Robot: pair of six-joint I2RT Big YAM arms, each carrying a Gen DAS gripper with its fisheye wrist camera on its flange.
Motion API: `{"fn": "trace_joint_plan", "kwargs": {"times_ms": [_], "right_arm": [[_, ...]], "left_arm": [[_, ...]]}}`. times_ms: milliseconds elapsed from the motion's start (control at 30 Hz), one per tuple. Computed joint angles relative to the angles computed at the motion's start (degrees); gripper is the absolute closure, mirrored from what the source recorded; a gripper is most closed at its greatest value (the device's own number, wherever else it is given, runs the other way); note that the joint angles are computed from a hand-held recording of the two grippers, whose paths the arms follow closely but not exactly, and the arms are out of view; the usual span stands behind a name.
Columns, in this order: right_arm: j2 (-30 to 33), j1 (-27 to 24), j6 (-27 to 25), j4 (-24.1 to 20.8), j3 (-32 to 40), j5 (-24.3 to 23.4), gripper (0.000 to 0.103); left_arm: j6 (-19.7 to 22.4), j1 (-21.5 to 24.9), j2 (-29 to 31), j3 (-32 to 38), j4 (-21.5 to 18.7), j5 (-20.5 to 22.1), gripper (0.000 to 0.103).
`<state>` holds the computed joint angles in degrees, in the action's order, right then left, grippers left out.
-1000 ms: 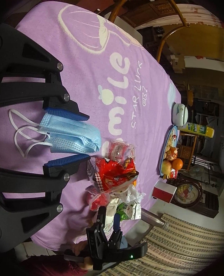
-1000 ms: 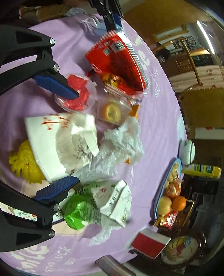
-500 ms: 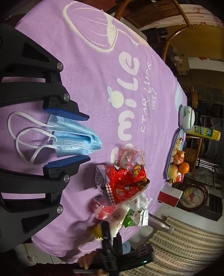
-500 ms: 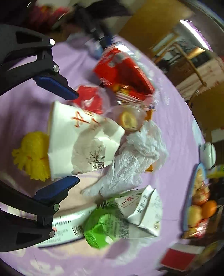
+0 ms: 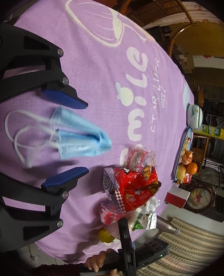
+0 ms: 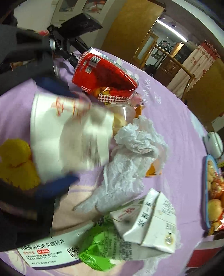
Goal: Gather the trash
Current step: 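Close the left tool on the mask while the right tool grasps the paper cup, then carry the mask and paper cup in both tools to the red wastebasket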
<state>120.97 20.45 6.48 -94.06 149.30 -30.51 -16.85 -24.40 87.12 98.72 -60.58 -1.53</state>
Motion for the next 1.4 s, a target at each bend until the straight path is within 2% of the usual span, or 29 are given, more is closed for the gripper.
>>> {"fn": "trace_joint_plan", "kwargs": {"times_ms": [100, 133, 200, 300, 400, 533, 600, 767, 967, 1167, 1300, 1333, 1367, 1400], "right_arm": [[-6.77, 0.52, 1.07, 10.15, -10.99, 3.49, 0.031], [-8.48, 0.64, 1.14, 12.44, -13.47, 4.55, 0.031], [-12.78, 0.93, 1.99, 18.32, -19.53, 7.17, 0.031], [-17.8, 0.92, 3.31, 25.77, -26.05, 9.08, 0.031], [-23.0, -0.19, 6.38, 34.65, -32.58, 7.23, 0.03], [-27.47, -1.51, 13.12, 46.3, -38.75, 4.21, 0.03], [-28.48, -1.9, 15.5, 49.13, -40.37, 2.91, 0.03], [-29.78, -0.9, 17.55, 51.73, -41.72, 1.75, 0.03], [-33.07, 1.69, 16.9, 53.09, -44.77, 1.09, 0.03], [-32.85, 6.09, 15.59, 50.63, -43.57, 0.28, 0.03], [-30.62, 9.78, 14.7, 47.64, -39.82, -0.23, 0.03], [-29.47, 11.15, 14.3, 46.45, -38.12, -0.21, 0.03], [-28.42, 12.31, 13.91, 45.41, -36.65, -0.17, 0.03], [-27.7, 13.18, 13.57, 44.66, -35.66, -0.14, 0.03]], "left_arm": [[0.61, -0.1, 0.0, -0.25, 0.89, 0.83, 0.038], [0.5, -0.03, -0.05, -0.36, 1.27, 1.39, 0.042], [-0.01, 0.31, -0.02, -0.25, 1.73, 3.05, 0.06], [-1.62, 0.79, -0.53, -0.19, 2.97, 3.44, 0.065], [-2.39, 1.05, -1.61, 0.14, 3.75, 3.32, 0.066], [-2.24, 0.59, -3.29, 1.07, 4.43, 0.39, 0.066], [-2.43, 0.26, -4.14, 1.24, 4.65, -0.62, 0.066], [-2.44, -0.63, -6.72, 0.44, 4.39, -2.81, 0.066], [-3.71, -0.42, -13.39, -4.35, 2.75, -5.66, 0.066], [-6.49, 1.59, -22.41, -12.57, -2.33, -9.77, 0.066], [-7.89, 5.3, -28.8, -19.88, -6.53, -9.98, 0.065], [-7.78, 6.43, -29.6, -21.18, -7.02, -9.16, 0.064], [-7.99, 7.66, -30.45, -22.89, -7.3, -8.37, 0.057], [-8.42, 8.61, -30.92, -24.19, -7.13, -7.63, 0.044]]}}
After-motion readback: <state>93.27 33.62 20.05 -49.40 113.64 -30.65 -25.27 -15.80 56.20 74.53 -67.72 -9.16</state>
